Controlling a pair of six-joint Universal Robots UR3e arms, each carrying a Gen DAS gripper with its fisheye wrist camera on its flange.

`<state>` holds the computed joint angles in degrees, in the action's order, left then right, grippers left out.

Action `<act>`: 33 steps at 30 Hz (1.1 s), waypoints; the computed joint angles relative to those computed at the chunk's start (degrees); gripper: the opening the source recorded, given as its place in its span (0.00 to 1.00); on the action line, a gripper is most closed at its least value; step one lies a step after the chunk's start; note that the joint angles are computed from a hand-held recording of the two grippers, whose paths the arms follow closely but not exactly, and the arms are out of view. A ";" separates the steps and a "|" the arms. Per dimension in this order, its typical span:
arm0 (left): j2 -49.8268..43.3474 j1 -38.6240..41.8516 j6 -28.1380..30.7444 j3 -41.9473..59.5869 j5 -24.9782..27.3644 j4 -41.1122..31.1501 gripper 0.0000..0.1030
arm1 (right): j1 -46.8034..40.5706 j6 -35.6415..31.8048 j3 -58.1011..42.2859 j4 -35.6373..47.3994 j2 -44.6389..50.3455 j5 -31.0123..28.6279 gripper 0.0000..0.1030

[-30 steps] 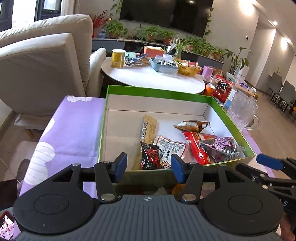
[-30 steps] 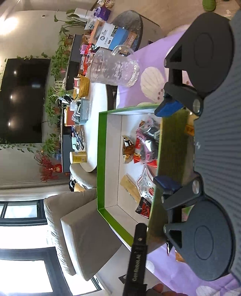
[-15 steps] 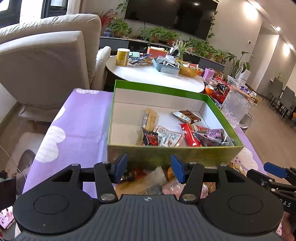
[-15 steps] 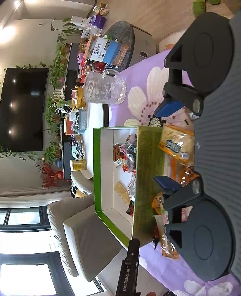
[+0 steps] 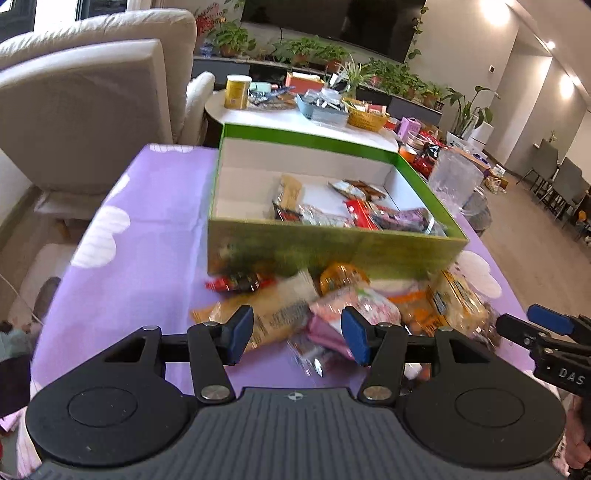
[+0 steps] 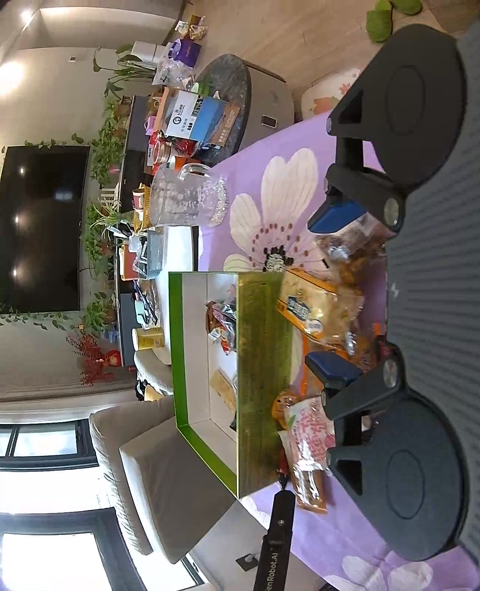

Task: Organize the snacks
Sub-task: 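Grasp the dark spicy snack pouch with the left gripper while the right grasps a clear nut bag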

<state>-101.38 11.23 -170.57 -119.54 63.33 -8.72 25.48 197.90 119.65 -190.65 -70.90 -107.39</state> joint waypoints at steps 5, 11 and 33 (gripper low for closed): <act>4.62 -0.74 3.15 -4.59 -3.30 -3.77 0.49 | 0.67 0.91 2.33 -0.73 -1.07 -1.77 0.57; 5.98 -7.76 2.31 -6.26 -3.86 -5.72 0.49 | -1.05 3.23 6.97 -1.79 -4.09 -3.07 0.57; -13.25 -30.82 -13.37 13.53 18.02 -4.45 0.59 | -9.49 1.27 22.18 -11.90 -10.43 1.85 0.57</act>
